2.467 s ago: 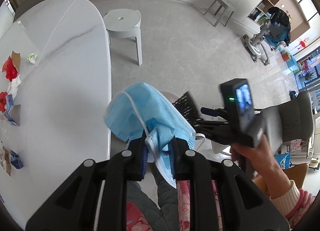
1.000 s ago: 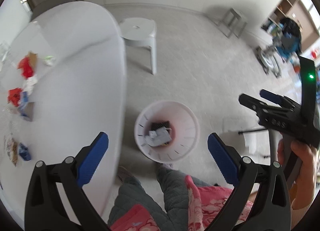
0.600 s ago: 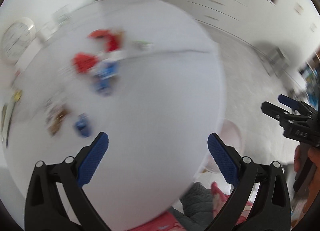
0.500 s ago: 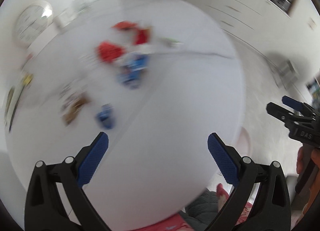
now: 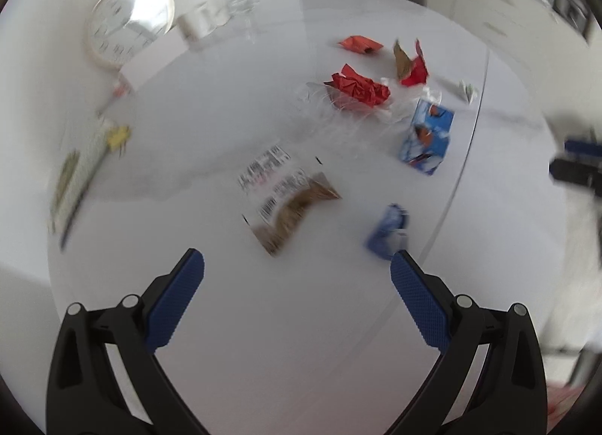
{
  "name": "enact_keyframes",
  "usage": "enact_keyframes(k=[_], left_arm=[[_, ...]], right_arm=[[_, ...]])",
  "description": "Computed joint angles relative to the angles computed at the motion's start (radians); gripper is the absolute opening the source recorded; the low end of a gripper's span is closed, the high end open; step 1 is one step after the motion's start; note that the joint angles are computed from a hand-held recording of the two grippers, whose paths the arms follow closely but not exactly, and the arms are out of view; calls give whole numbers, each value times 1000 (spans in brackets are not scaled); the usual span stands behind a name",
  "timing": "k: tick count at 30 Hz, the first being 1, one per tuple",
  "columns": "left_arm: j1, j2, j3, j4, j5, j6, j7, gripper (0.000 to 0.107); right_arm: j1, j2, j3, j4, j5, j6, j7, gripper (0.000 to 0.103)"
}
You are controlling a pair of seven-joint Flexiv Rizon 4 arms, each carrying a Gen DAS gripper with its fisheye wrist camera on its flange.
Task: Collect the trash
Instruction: 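Move both tools back over the table toward the snack bag and box, then grasp the barcode snack bag with the left tool while the right tool grasps the bird-print box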
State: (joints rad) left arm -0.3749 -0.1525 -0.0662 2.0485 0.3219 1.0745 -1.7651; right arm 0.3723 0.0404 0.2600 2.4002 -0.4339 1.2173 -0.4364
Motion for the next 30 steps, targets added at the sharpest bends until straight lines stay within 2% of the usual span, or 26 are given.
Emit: enact_keyframes(k=[2, 4, 7, 11, 17, 21, 23, 25, 28, 30], left_arm=[[28, -38, -1, -12, -7, 42, 101, 95], [67, -82, -11, -14, -61, 93, 235, 95], [103, -143, -28, -36, -161, 112, 397, 95], [141, -224, -55, -81, -264, 126, 590, 95], [122, -344, -37, -196, -292, 81, 764, 95], [137, -384, -63, -220, -348, 70, 864, 95], [152, -388, -84, -216, -392, 56, 910, 85], [161, -386, -97, -203, -434, 47, 942, 66], [182, -368, -119, -159, -496, 72, 986, 51], [179, -355, -116, -143, -516, 81, 995, 50]], right_arm=[[6, -37, -5, -29, -8, -7, 34, 100], [13, -64, -12, -50, -16, -22, 64, 100], [27, -114, -28, -88, -33, -45, 130, 100], [41, -171, -52, -118, -29, -18, 220, 100], [51, -222, -74, -165, 8, -38, 299, 100], [53, -235, -85, -178, 20, -30, 340, 100], [56, -240, -90, -183, 12, -35, 351, 100], [61, -248, -99, -187, -4, -38, 378, 100], [64, -269, -108, -190, -4, -13, 426, 100], [71, -286, -124, -192, -15, 9, 473, 100]])
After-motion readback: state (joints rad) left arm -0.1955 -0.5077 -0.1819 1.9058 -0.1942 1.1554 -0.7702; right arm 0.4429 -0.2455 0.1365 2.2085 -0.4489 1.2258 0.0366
